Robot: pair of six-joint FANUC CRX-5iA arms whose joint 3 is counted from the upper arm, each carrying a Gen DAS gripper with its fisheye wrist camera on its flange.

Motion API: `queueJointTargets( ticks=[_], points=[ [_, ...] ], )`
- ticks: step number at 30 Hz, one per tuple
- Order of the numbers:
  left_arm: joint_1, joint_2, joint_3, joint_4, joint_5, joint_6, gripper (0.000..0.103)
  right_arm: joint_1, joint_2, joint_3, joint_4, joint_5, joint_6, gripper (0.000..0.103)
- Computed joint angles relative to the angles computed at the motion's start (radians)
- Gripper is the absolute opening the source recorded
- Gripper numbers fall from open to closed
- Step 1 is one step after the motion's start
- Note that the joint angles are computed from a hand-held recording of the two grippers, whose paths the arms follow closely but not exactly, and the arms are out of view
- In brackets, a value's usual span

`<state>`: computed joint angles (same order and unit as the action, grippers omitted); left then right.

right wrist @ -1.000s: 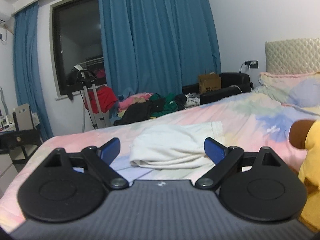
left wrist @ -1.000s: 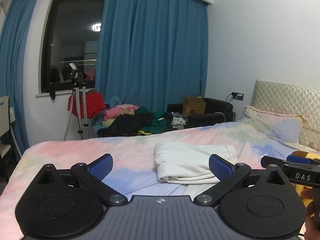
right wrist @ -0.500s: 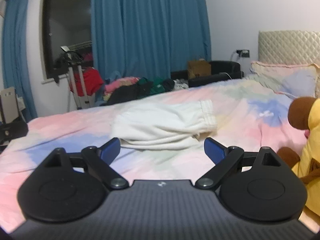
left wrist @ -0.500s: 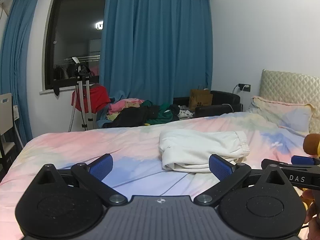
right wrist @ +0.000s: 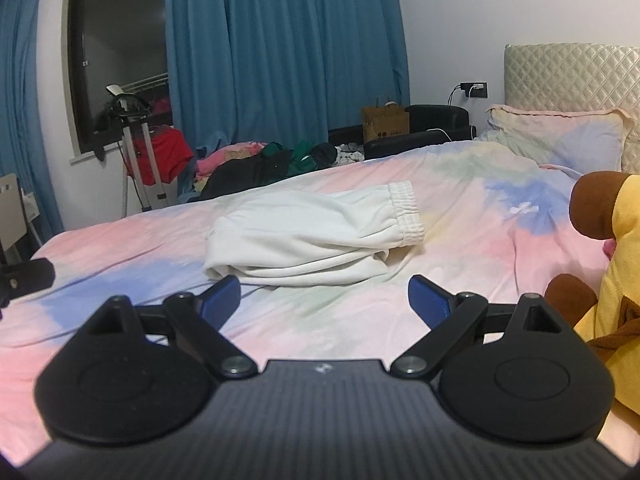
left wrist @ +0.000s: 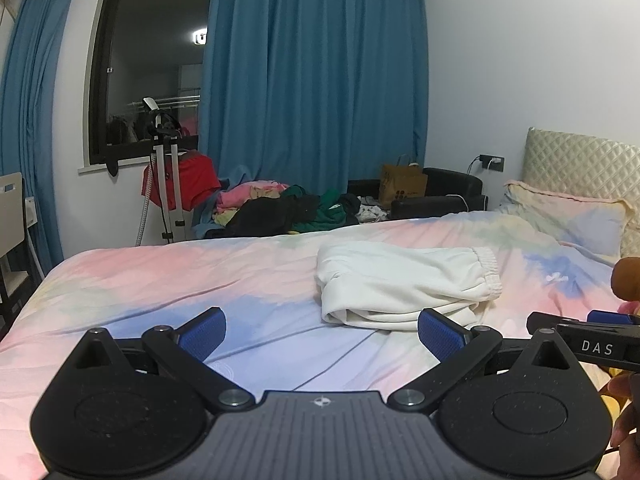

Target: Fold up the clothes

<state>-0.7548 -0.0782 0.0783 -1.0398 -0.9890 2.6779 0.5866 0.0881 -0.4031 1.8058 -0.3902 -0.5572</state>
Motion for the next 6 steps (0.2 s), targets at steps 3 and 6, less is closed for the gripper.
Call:
queueJointTargets(
  ticks=[3, 6],
  points=[
    [-0.005, -0.003, -0.004, -0.008, -0.001, 0.005, 0.103, -0.008, -0.005, -0.005, 0.036, 0.013, -0.03, 0.092],
    [0.002, -0.014, -0.014, 0.002, 0.009, 0.002, 0.103, -0.022, -0.008, -0.009, 0.077, 0.02, -0.061, 0.092]
  ],
)
